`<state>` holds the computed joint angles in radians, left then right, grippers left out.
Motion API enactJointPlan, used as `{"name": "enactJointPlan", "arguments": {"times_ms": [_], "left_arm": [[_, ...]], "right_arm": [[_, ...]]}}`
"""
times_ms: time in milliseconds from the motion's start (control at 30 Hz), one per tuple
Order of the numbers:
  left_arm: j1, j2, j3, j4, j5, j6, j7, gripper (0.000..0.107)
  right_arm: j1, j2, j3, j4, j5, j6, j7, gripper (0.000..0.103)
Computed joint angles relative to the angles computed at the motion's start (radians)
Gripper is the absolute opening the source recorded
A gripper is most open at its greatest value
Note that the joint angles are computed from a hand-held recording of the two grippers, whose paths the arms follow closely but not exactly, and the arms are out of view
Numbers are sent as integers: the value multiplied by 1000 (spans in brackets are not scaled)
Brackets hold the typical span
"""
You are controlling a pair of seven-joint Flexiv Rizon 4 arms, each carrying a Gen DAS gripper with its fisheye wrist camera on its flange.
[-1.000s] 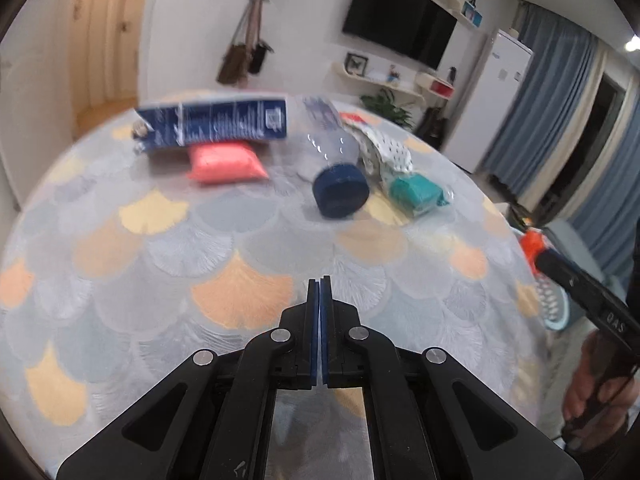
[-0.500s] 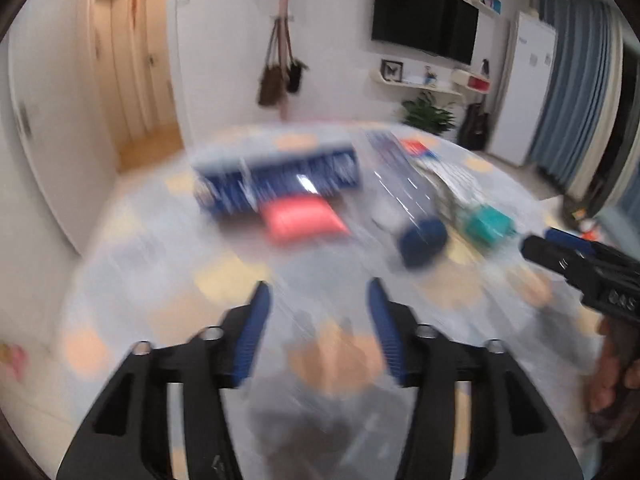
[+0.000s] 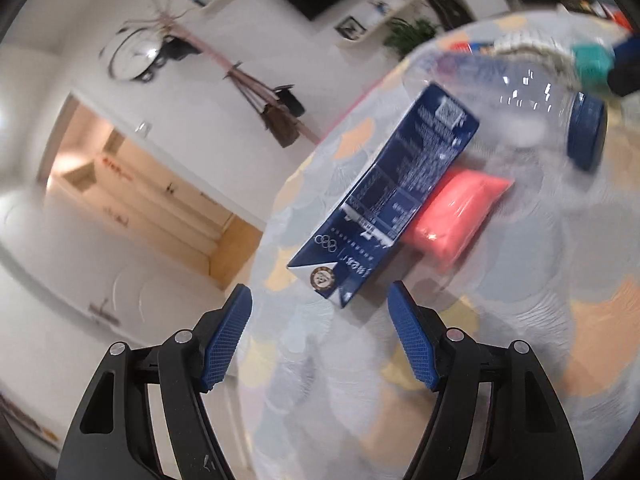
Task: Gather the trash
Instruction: 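Grasp the blue milk carton with the left gripper while the right grasps the teal packet, then carry the blue carton and teal packet with both grippers over the basket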
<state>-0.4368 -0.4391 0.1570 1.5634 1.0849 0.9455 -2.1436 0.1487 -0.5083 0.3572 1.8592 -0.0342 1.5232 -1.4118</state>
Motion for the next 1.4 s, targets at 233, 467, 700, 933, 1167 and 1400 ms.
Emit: {"name": "enactJointPlan", "arguments": {"times_ms": [233,467,700,933,1167,1400], "left_arm": [[67,-64,-13,-82,-102,65,170,71],[43,-91,24,-86,-188,81,180,48],[-9,-57,56,-41,-171,93,39,43],[-40,32,57,21,-97,128,-142,43],[-13,152,5,145,-51,222,-368,43],[10,218,-56,232,-22,234,-505,43]], "right_arm": [[119,-7,-127,-22,-78,-29,67,80],[159,-6,-182,-12,-134,-20,128,80],[119,-6,-165,3,-128,28,203,49],[95,-1,-146,27,-115,99,214,46],[80,17,-143,105,-111,301,240,45],[80,86,-143,232,-151,371,292,45]]}}
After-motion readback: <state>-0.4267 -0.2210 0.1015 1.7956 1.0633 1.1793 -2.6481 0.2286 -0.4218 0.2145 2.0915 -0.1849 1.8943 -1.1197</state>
